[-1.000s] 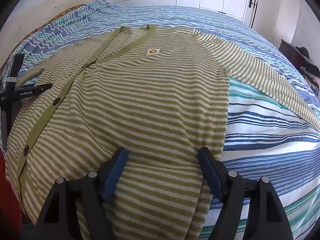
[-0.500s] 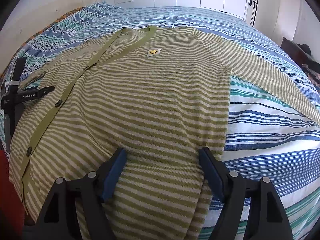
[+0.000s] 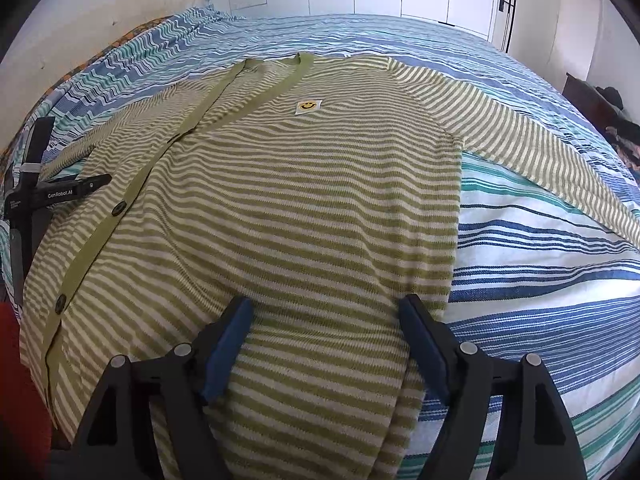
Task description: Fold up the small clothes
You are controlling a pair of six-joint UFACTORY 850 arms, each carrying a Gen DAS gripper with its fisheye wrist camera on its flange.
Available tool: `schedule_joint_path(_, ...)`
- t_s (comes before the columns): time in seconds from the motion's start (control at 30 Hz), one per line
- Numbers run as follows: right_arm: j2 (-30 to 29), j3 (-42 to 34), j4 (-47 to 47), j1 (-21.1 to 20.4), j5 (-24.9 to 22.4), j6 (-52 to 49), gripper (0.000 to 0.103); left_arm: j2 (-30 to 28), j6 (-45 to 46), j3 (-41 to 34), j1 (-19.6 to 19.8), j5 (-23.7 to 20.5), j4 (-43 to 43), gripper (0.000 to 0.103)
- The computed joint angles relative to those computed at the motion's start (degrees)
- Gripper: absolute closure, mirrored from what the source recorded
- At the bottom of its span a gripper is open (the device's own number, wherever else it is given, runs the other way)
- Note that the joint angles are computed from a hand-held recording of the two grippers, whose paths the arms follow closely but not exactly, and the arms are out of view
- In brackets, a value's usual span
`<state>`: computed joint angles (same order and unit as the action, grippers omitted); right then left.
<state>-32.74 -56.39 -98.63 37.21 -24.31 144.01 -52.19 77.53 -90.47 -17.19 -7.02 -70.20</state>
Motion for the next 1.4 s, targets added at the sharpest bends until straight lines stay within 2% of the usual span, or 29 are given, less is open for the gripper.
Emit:
schedule_joint_path(0.87,-0.2,-0.4,1.3,0.0,-0.3,-1.1,0.025,0.0,0.1,0.0,0.0,0.0,-0.1,0.0)
schedule_joint_path(1.4,0.3,0.4,-1.9,-0.1,0.1,2.1,0.025,0.0,0.2,0.0,0.0,0.0,-0.1,0.0)
